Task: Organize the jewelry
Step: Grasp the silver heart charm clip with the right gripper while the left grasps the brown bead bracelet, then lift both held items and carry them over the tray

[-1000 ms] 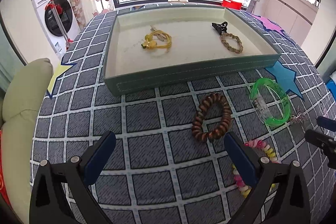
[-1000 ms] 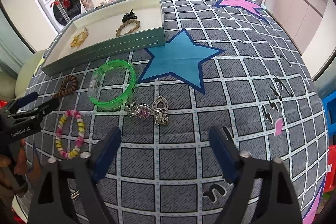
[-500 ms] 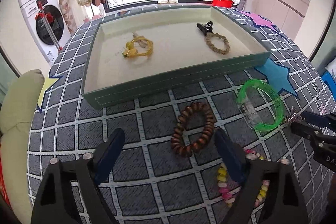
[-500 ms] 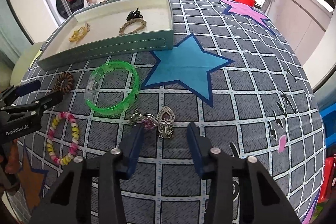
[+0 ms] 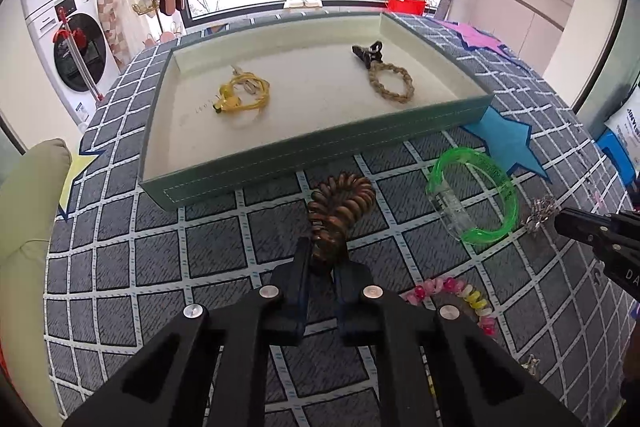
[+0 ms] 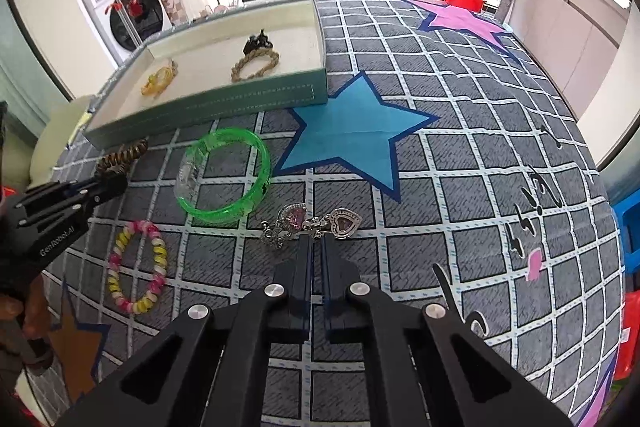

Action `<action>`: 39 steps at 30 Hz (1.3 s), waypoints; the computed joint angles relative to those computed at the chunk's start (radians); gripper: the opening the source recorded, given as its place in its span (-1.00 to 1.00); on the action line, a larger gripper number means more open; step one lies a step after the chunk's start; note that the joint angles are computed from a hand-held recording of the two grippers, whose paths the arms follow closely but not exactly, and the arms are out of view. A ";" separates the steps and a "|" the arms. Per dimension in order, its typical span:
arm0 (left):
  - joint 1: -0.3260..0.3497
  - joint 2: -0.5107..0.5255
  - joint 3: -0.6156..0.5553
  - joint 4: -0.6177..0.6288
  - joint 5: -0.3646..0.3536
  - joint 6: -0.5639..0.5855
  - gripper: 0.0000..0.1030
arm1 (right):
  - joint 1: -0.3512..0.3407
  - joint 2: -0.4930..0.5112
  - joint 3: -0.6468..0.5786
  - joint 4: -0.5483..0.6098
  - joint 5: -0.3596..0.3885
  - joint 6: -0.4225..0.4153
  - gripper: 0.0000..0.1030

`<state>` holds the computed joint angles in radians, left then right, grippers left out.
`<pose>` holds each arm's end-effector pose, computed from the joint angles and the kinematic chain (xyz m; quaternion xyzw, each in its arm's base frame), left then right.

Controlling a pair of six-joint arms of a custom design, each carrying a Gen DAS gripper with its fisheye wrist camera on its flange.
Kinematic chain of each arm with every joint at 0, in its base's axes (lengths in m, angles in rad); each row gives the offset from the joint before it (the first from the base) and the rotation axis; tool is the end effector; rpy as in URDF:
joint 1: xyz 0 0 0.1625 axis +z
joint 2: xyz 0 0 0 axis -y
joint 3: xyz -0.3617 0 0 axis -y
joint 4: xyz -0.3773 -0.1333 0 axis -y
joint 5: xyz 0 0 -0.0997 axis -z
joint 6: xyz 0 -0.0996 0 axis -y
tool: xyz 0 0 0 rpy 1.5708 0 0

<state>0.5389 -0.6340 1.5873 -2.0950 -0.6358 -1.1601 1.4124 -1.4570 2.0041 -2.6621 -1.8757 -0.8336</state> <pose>-0.3848 -0.4787 -0.0261 0.0399 0.8766 -0.3047 0.3703 0.0236 -0.5079 0.2959 0.2768 -0.9118 0.1640 0.2551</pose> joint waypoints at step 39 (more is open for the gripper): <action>-0.045 -0.062 0.074 -0.053 -0.002 -0.029 -0.54 | -0.011 0.043 -0.022 -0.043 0.014 -0.062 -0.32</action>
<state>0.4940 -0.6958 1.6608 -2.1477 -0.6376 -1.1887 1.4013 -1.4137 1.9824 -2.7054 -1.8614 -0.8961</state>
